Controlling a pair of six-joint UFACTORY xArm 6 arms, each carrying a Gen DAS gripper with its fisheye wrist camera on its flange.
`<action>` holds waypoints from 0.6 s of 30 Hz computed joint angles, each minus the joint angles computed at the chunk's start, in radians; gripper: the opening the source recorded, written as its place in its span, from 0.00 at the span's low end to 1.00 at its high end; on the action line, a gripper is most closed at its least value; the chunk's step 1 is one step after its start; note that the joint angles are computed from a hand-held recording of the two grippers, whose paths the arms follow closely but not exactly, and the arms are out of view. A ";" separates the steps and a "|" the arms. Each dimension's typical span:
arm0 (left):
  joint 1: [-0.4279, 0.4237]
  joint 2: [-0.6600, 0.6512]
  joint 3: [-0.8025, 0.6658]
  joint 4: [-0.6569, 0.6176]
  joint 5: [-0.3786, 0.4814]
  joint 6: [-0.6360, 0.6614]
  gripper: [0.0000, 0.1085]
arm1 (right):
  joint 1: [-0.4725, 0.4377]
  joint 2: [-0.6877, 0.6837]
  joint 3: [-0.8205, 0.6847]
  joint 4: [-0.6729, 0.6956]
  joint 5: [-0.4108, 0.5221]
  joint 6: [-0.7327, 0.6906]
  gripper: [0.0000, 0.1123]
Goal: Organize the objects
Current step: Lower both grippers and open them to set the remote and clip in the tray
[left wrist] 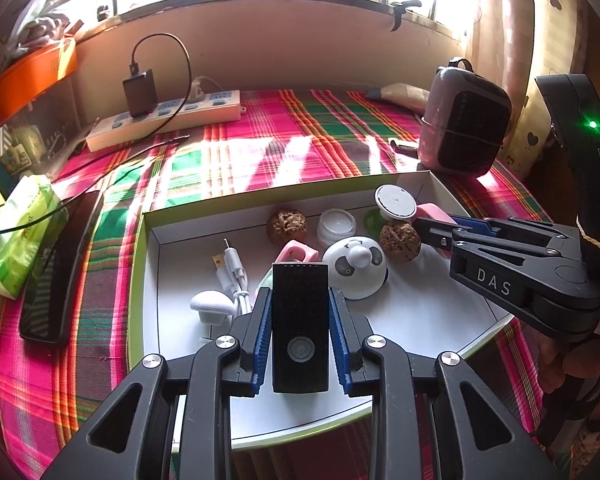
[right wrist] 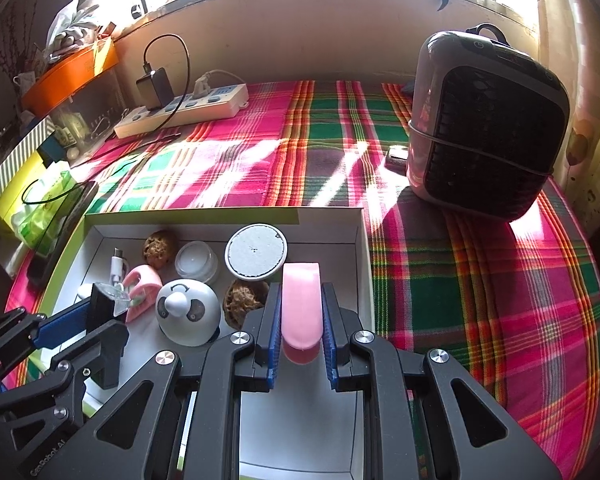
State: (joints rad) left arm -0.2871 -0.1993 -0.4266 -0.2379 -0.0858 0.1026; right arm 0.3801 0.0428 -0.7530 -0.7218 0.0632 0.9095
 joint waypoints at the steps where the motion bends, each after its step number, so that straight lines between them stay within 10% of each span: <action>1: 0.000 0.001 0.000 0.000 -0.001 0.000 0.23 | 0.002 0.001 0.002 0.024 -0.003 -0.022 0.17; 13: -0.002 0.004 -0.004 -0.016 0.001 0.015 0.24 | 0.003 0.001 -0.003 0.008 0.011 -0.002 0.17; 18: -0.038 0.009 -0.021 -0.212 0.016 0.168 0.30 | 0.004 -0.001 -0.003 0.004 0.011 0.006 0.21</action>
State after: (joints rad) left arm -0.3246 -0.1908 -0.4477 -0.4497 -0.0701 0.2708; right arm 0.3842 0.0418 -0.7564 -0.7182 0.0742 0.9151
